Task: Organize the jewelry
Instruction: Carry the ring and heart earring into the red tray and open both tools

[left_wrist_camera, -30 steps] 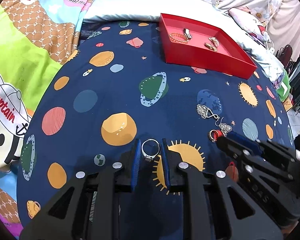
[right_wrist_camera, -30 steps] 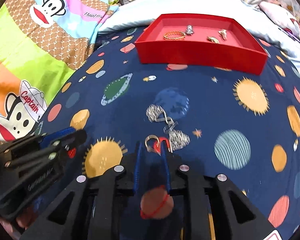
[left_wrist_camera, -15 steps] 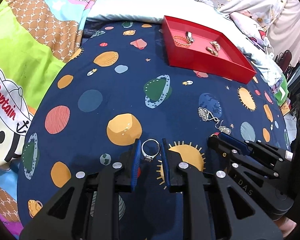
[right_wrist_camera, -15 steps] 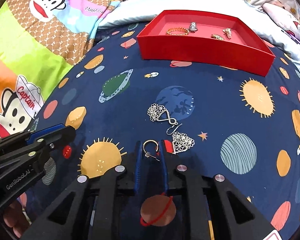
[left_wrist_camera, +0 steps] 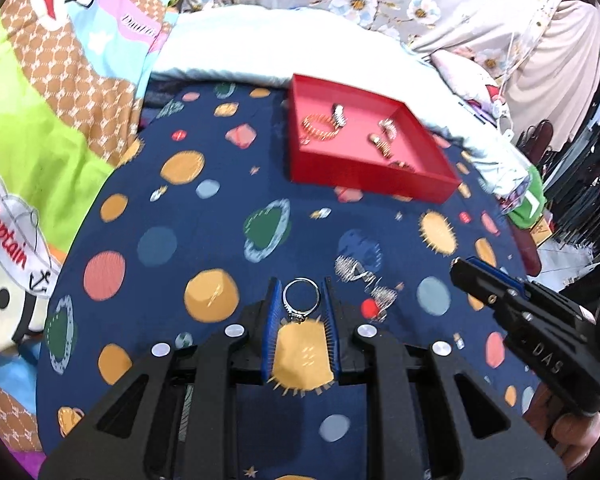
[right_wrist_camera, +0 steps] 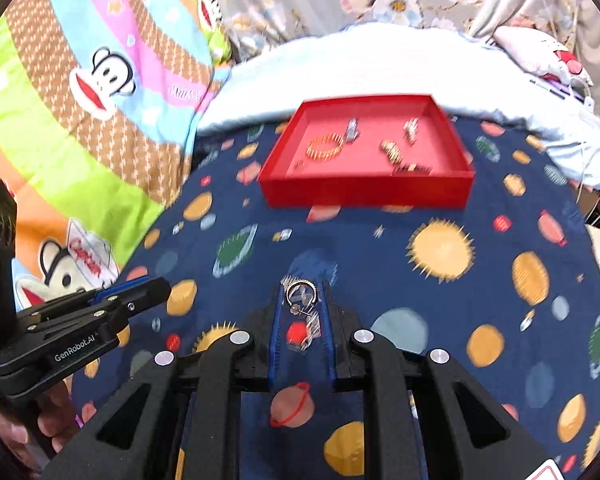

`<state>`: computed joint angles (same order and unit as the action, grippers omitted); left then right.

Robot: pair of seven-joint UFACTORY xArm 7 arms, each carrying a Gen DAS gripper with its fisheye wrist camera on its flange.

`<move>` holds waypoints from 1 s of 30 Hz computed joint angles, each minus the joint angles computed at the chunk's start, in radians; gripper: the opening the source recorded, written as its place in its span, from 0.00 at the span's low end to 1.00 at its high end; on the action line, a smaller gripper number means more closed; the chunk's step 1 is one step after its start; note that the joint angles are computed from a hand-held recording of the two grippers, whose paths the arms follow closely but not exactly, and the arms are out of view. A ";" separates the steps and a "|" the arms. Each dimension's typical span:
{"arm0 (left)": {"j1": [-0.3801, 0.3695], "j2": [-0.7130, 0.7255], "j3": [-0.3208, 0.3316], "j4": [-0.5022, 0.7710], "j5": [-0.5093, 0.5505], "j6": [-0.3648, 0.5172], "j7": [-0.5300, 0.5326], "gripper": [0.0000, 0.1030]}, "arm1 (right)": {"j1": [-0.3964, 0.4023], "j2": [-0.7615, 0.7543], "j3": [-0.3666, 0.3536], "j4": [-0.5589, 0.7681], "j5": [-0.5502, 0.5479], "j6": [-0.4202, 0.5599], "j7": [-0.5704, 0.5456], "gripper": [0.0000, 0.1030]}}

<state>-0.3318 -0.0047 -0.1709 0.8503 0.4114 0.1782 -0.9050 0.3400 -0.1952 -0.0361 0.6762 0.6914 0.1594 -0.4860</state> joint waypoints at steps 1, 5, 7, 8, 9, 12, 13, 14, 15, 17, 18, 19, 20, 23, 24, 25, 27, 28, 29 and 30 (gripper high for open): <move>0.000 0.006 0.000 0.016 0.013 0.006 -0.002 0.19 | -0.002 -0.002 -0.007 0.008 0.004 0.002 -0.006 0.15; -0.009 0.059 0.015 0.120 0.070 0.026 -0.011 0.19 | -0.019 0.026 -0.043 0.084 0.047 0.022 -0.060 0.15; -0.019 0.097 0.030 0.181 0.073 0.025 0.003 0.19 | -0.050 0.070 -0.042 0.145 0.055 0.022 -0.081 0.15; -0.029 0.130 0.042 0.234 0.089 0.031 0.006 0.19 | -0.067 0.090 -0.034 0.171 0.052 0.020 -0.083 0.15; -0.039 0.149 0.055 0.264 0.096 0.033 0.011 0.19 | -0.083 0.118 -0.029 0.205 0.055 0.021 -0.090 0.15; -0.073 0.242 0.090 0.402 0.108 0.052 0.040 0.19 | -0.131 0.218 -0.011 0.329 0.062 0.036 -0.103 0.15; -0.084 0.271 0.102 0.443 0.103 0.057 0.054 0.19 | -0.145 0.243 -0.002 0.356 0.044 0.034 -0.092 0.15; -0.092 0.320 0.108 0.513 0.089 0.074 0.081 0.19 | -0.159 0.275 0.005 0.392 0.023 0.037 -0.076 0.15; -0.093 0.354 0.108 0.559 0.064 0.080 0.112 0.19 | -0.176 0.315 0.013 0.441 0.020 0.052 -0.071 0.15; -0.096 0.426 0.108 0.656 0.010 0.105 0.170 0.19 | -0.210 0.396 0.028 0.543 0.007 0.083 -0.051 0.15; -0.090 0.469 0.098 0.714 -0.023 0.121 0.214 0.19 | -0.220 0.426 0.033 0.576 -0.013 0.088 -0.032 0.15; -0.097 0.498 0.104 0.753 -0.042 0.132 0.233 0.19 | -0.226 0.460 0.034 0.612 -0.040 0.091 -0.006 0.15; -0.098 0.541 0.104 0.812 -0.065 0.154 0.261 0.19 | -0.234 0.489 0.037 0.645 -0.062 0.096 0.015 0.15; -0.099 0.640 0.100 0.946 -0.133 0.204 0.339 0.19 | -0.257 0.581 0.047 0.746 -0.126 0.117 0.075 0.15; -0.107 0.671 0.108 0.988 -0.149 0.228 0.351 0.19 | -0.264 0.621 0.047 0.790 -0.149 0.135 0.100 0.15; -0.112 0.698 0.112 1.025 -0.167 0.245 0.367 0.19 | -0.276 0.637 0.057 0.806 -0.161 0.142 0.113 0.15; -0.123 0.754 0.123 1.101 -0.196 0.288 0.392 0.19 | -0.298 0.684 0.075 0.854 -0.188 0.166 0.145 0.15; -0.124 0.771 0.124 1.121 -0.210 0.297 0.403 0.19 | -0.305 0.705 0.079 0.874 -0.208 0.174 0.163 0.15; -0.129 0.797 0.129 1.158 -0.220 0.318 0.410 0.19 | -0.310 0.720 0.083 0.887 -0.228 0.177 0.179 0.15; -0.134 0.809 0.134 1.172 -0.228 0.327 0.415 0.19 | -0.314 0.730 0.087 0.896 -0.248 0.178 0.195 0.15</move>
<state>-0.4655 0.8039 -0.0371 2.0227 0.1837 0.5053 -0.4898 0.0257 0.5350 0.0506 1.5719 0.4438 0.3378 -0.2914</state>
